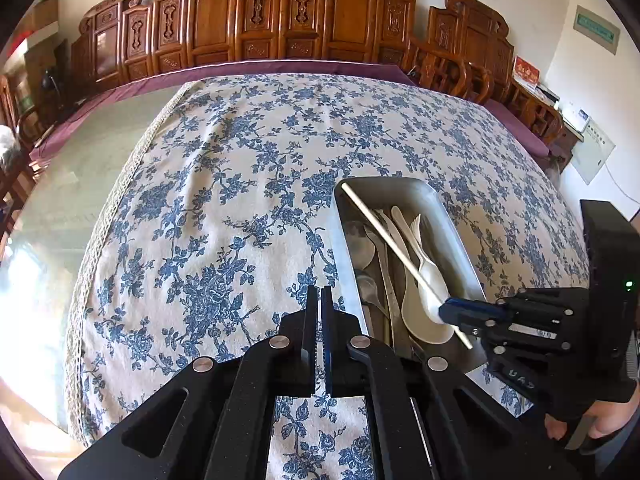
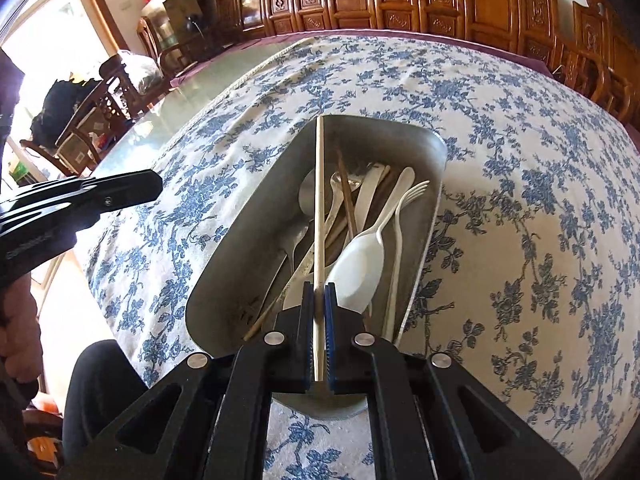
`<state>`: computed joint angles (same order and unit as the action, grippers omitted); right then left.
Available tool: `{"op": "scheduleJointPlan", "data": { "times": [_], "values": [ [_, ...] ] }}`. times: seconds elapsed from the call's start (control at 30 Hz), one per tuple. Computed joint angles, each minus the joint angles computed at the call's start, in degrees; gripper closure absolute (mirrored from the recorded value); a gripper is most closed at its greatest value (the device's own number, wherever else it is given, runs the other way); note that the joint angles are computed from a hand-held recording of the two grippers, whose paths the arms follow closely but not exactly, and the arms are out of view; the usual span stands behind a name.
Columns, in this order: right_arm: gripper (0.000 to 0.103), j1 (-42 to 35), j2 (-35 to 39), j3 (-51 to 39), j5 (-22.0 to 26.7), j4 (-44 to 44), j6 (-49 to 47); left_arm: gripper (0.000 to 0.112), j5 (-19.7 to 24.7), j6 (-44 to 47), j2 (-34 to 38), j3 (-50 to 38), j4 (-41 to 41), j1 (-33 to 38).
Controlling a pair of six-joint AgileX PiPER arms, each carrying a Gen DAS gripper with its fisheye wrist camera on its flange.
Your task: Organize utensils
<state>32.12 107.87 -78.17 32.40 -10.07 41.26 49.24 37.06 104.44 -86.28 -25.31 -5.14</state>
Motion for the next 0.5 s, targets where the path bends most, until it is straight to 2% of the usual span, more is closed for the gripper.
{"op": "scheduleJointPlan", "data": {
  "times": [0.17, 0.33, 0.5],
  "values": [
    [0.095, 0.20, -0.33, 0.97, -2.28, -0.28, 1.07, 0.111, -0.05, 0.12, -0.63, 0.39, -0.33, 0.30],
    [0.095, 0.79, -3.07, 4.27, -5.15, -4.62, 4.64, 0.110, -0.48, -0.07, -1.37, 0.86, -0.35, 0.10],
    [0.095, 1.82, -8.03, 8.11, -4.85, -12.57, 11.47, 0.100, -2.78, -1.02, -4.03, 2.98, 0.11, -0.93]
  ]
}}
